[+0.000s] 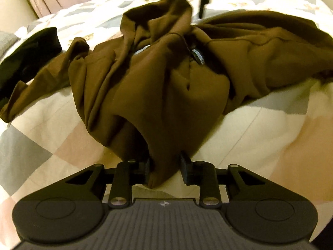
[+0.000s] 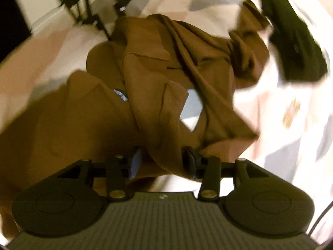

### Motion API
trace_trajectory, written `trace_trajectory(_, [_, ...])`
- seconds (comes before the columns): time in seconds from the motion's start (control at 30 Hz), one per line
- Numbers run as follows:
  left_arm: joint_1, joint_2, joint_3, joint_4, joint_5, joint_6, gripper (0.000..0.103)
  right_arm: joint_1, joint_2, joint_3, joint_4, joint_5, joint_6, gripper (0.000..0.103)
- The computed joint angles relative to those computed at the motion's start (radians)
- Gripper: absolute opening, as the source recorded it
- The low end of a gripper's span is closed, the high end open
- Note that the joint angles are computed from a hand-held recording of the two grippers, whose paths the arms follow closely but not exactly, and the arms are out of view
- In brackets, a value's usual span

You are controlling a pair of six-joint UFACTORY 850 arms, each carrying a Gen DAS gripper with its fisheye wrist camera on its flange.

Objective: Fold clothes
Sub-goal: 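Lift the brown shirt with both grippers and shake it out in the air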

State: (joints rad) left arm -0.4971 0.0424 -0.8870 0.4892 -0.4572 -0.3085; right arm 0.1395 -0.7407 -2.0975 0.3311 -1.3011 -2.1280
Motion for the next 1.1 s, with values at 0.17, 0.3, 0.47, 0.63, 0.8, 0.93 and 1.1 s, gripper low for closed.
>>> trace_trajectory(0.17, [-0.021, 0.022, 0.043, 0.089, 0.021, -0.084, 0.032, 0.05, 0.014, 0.062, -0.065, 0.162, -0.254, 0.07])
trace_trajectory(0.3, [-0.059, 0.048, 0.073, 0.188, 0.005, -0.149, 0.01, 0.068, 0.011, 0.09, -0.186, 0.246, -0.166, 0.009])
trace_trajectory(0.47, [-0.129, 0.101, 0.076, 0.352, -0.128, -0.347, 0.006, 0.029, 0.128, 0.227, -0.171, 0.422, 0.035, 0.008])
trace_trajectory(0.63, [-0.201, 0.119, -0.007, 0.542, -0.28, -0.635, 0.006, -0.057, 0.378, 0.466, -0.059, 0.645, 0.233, 0.007])
trace_trajectory(0.8, [-0.305, 0.053, -0.192, 0.711, -0.399, -0.774, 0.006, -0.179, 0.596, 0.588, -0.061, 0.723, 0.472, 0.007])
trace_trajectory(0.93, [-0.418, -0.006, -0.384, 0.827, -0.528, -0.747, 0.006, -0.301, 0.74, 0.612, 0.019, 0.719, 0.544, 0.007])
trace_trajectory(1.1, [-0.579, -0.069, -0.608, 0.954, -0.7, -0.679, 0.006, -0.459, 0.857, 0.586, 0.26, 0.67, 0.456, 0.007])
